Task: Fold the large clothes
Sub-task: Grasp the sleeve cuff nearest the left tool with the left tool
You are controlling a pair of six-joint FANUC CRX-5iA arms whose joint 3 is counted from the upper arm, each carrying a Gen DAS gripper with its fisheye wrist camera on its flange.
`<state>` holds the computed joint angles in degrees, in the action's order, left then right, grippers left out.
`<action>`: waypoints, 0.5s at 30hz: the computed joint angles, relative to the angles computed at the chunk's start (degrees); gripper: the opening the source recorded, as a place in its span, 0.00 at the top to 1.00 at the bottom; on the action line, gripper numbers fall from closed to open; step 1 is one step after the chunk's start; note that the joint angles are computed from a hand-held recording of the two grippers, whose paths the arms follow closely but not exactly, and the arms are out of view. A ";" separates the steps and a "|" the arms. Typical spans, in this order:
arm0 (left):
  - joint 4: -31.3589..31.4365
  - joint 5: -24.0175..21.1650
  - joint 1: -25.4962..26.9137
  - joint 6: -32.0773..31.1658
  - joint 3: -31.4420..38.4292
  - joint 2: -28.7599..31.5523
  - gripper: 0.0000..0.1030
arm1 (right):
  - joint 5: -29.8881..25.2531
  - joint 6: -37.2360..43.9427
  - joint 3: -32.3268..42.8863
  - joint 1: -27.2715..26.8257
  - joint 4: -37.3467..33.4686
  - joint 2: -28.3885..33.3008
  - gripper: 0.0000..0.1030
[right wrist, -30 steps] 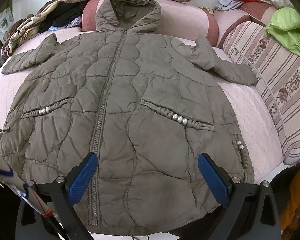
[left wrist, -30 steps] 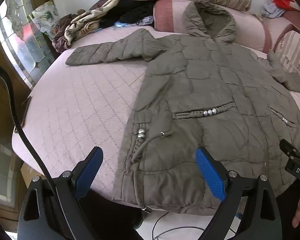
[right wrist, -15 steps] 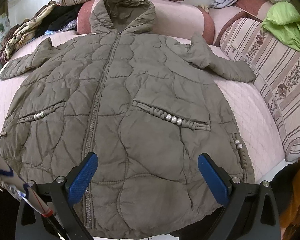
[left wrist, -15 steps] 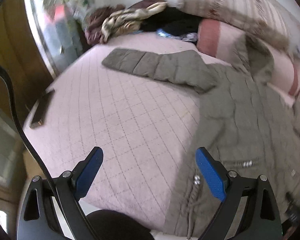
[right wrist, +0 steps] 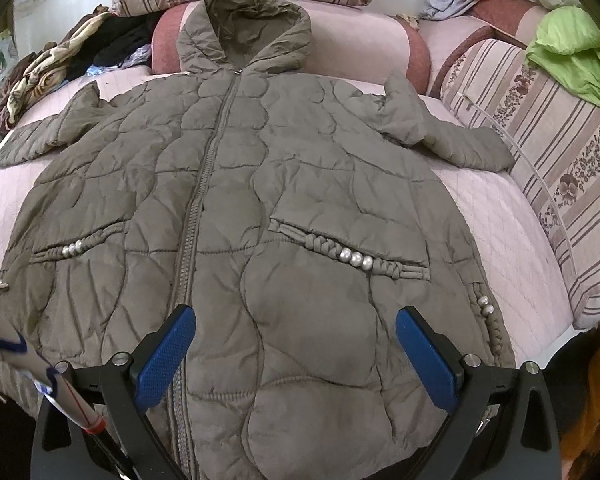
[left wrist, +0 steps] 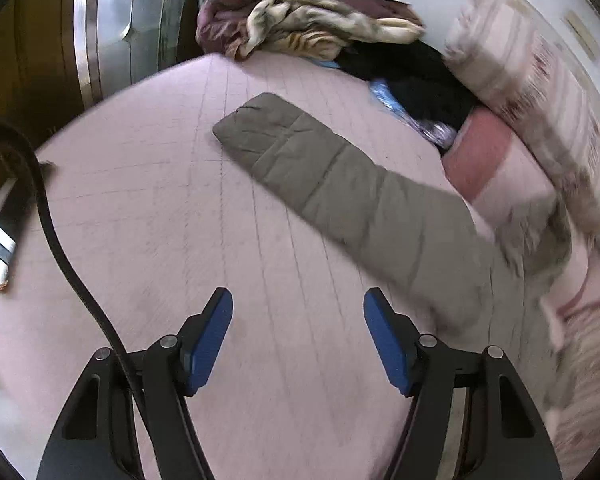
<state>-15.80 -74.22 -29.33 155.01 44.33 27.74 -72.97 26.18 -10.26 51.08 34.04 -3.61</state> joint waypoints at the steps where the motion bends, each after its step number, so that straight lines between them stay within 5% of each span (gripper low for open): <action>1: 1.88 2.35 1.34 -0.26 -1.48 -0.11 0.35 | -0.20 0.12 0.28 -0.20 0.02 0.43 0.01; 7: 13.98 20.75 9.32 1.54 -13.40 -0.62 0.35 | -0.94 0.92 2.42 -1.62 -0.24 3.59 0.01; 13: 18.39 31.49 12.43 1.62 -16.47 1.25 0.33 | -2.72 3.19 4.87 -2.75 0.01 7.01 0.01; 15: 19.77 33.90 13.25 0.72 -16.26 2.25 0.26 | -3.17 3.59 5.62 -3.33 0.14 7.90 0.01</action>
